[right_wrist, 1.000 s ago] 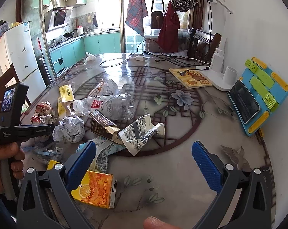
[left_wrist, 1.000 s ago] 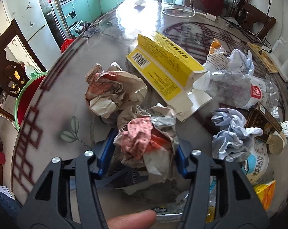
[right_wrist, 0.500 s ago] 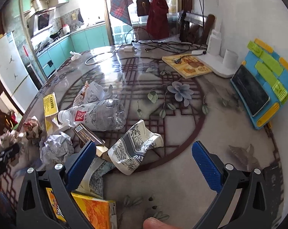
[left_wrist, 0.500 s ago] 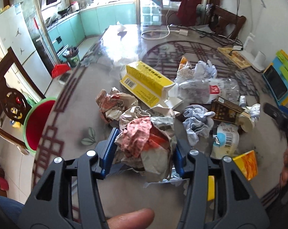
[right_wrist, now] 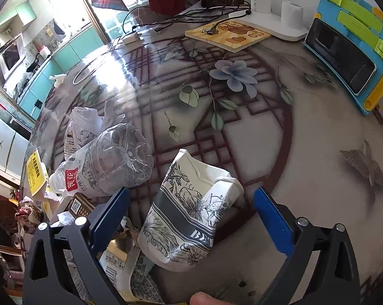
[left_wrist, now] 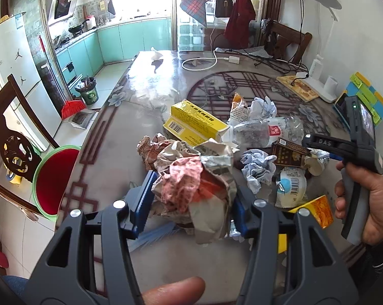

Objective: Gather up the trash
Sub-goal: 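Lift the crumpled paper with the left gripper while the right gripper grasps the patterned paper cup, then carry the paper with the left gripper over the red bin and open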

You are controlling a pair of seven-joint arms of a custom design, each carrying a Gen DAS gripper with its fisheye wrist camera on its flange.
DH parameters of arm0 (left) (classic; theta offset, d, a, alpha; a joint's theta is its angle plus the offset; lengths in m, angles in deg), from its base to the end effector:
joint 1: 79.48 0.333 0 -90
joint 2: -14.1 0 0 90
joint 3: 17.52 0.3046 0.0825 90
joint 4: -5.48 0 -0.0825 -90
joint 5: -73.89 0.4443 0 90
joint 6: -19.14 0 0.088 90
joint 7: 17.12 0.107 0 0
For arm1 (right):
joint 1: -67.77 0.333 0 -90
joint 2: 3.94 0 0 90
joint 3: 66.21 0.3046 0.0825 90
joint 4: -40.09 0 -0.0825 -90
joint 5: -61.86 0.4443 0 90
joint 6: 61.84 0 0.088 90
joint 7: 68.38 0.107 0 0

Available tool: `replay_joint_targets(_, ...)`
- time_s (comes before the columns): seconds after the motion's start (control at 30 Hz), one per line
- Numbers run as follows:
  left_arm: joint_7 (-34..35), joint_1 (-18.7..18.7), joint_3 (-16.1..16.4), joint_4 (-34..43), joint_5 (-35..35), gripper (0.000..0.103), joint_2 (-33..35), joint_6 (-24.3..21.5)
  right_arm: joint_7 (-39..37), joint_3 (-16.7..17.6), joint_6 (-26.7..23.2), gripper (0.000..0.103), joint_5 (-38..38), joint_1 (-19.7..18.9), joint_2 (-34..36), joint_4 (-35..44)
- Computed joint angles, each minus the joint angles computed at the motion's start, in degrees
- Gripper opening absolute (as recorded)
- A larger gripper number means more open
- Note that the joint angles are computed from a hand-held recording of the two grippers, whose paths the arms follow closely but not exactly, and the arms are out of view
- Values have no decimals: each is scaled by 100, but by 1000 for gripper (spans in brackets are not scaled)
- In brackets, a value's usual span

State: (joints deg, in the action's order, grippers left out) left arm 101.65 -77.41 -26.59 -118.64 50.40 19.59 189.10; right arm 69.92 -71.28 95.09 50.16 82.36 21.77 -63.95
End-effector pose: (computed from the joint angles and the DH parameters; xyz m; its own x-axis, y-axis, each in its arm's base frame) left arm 0.6375 -0.0498 0.3800 -0.2384 -0.9712 0.0026 -0.7279 0.1769 -0.6625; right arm 0.7153 0.1330 0.2962 -0.4208 -0.8856 -0.1968 -0.7722 0.4635 -0.4345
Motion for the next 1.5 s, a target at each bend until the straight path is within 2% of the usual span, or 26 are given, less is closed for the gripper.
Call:
replay_joint_targets(0.07,77,28,-21,15,-96,52,31,1,26,18,-157,72,57,-9,81,105)
replay_joint_targets(0.13,144,57,-37,34,-195,52,55,-37,-10,37,-194,67,89,-26,138,144)
replay_joint_targets(0.17,153,66,-36,46,-217,52,66,-52,-25,27,-252,56,57,-4,174,188)
replay_joint_targets(0.2,173,80,-35,53,-241,52,69,-61,75,-79,-273,54,-114,105,160,168)
replay_joint_targets(0.23,200,91,-40,57,-276,52,67,-66,6,-31,-183,50,-97,65,129,103)
replay_joint_targets(0.3,244,99,-47,61,-329,52,54,-51,-117,17,-95,49,-89,34,61,-2)
replay_joint_targets(0.37,318,114,-56,51,-418,52,19,-47,-45,-96,-35,48,-317,163,-28,-109)
replay_joint_targets(0.47,448,123,-49,33,-589,52,-60,-39,375,-459,40,48,-1177,564,-255,-287)
replay_joint_targets(0.6,677,124,5,10,-891,52,-213,34,1232,-835,143,48,-2823,1045,-816,-667)
replay_joint_targets(0.77,1189,189,184,131,-1362,52,-357,147,1751,-687,358,48,-4119,1139,-1293,-830)
replay_joint_targets(0.83,1327,240,271,259,-1512,52,-347,221,1759,-513,451,48,-4314,1084,-1312,-733)
replay_joint_targets(0.9,1277,348,384,497,-1482,53,-268,230,1631,-285,627,48,-4331,984,-1168,-484)
replay_joint_targets(1.0,738,541,557,908,-891,53,11,269,1439,-45,809,48,-4315,954,-876,-44)
replay_joint_targets(1.1,-21,678,790,1329,-88,53,412,333,791,171,940,48,-3765,949,-451,522)
replay_joint_targets(1.17,-242,840,816,1603,133,53,711,409,373,256,919,48,-3423,1006,-156,920)
replay_joint_targets(1.33,-648,1256,757,2304,587,52,1507,304,-735,569,600,48,-2547,1162,716,2153)
replay_joint_targets(1.5,-1194,1421,858,2960,1125,52,2357,-5,-1538,645,172,48,-1934,1435,1600,3451)
